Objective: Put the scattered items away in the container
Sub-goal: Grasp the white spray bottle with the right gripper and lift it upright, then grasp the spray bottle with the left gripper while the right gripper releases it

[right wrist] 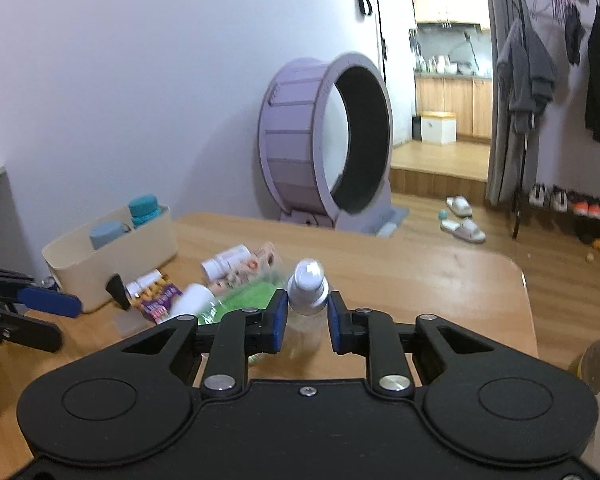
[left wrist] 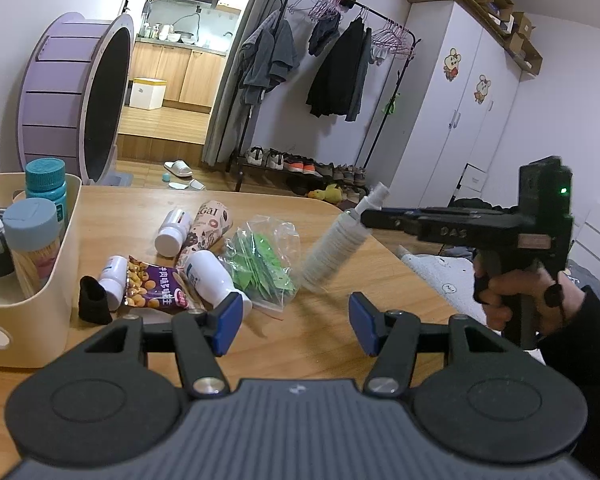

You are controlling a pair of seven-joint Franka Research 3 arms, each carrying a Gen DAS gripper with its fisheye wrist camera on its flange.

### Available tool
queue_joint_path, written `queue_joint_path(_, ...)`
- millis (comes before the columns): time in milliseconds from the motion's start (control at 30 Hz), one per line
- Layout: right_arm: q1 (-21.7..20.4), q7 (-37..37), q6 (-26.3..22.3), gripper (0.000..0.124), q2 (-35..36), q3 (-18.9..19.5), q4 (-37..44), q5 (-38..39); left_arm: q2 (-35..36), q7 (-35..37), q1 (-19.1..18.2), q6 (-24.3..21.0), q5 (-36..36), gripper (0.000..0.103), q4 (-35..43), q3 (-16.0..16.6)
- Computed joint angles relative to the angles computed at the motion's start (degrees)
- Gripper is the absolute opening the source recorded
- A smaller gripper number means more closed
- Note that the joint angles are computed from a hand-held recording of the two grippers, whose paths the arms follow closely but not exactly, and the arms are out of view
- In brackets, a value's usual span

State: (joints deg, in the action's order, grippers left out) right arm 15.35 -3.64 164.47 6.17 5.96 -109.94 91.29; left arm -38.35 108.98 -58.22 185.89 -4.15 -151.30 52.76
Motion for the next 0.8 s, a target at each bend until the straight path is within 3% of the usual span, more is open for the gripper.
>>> queue_joint_path(200,-0.1,-1.0,-2.2,0.020,-1.2,-0.3,-0.8,-0.8,0.4,0.0,0.1,-0.2,0.1,0.058,0.0,-0.2)
queue_joint_path(400,-0.3,4.5,-5.2,0.023,-3.0,-0.8,-2.6,-9.8,0.1,0.7,-0.1,-0.6,-0.1,0.058,0.0,0.0)
queue_joint_path(467,-0.4,4.9,-6.0,0.036,-3.5,-1.0,-3.1,-10.2,-0.3,1.4,-0.8,-0.3,0.1,0.058,0.0,0.4)
queue_joint_path(533,-0.7,4.9,-7.2,0.060,-4.2,-1.3,-3.6,-10.0,-0.9,1.9,-1.8,0.2,0.3,0.058,0.0,1.2)
queue_joint_path(667,-1.3,4.2,-9.0,0.068,-5.6,-2.3,-4.8,-9.1,-1.4,2.7,-4.8,1.5,1.2,0.058,0.8,3.0)
queue_joint_path(800,-1.5,4.1,-8.4,0.087,-7.1,-3.0,-7.0,-9.6,0.0,3.0,-8.5,2.8,2.7,0.058,3.2,4.8)
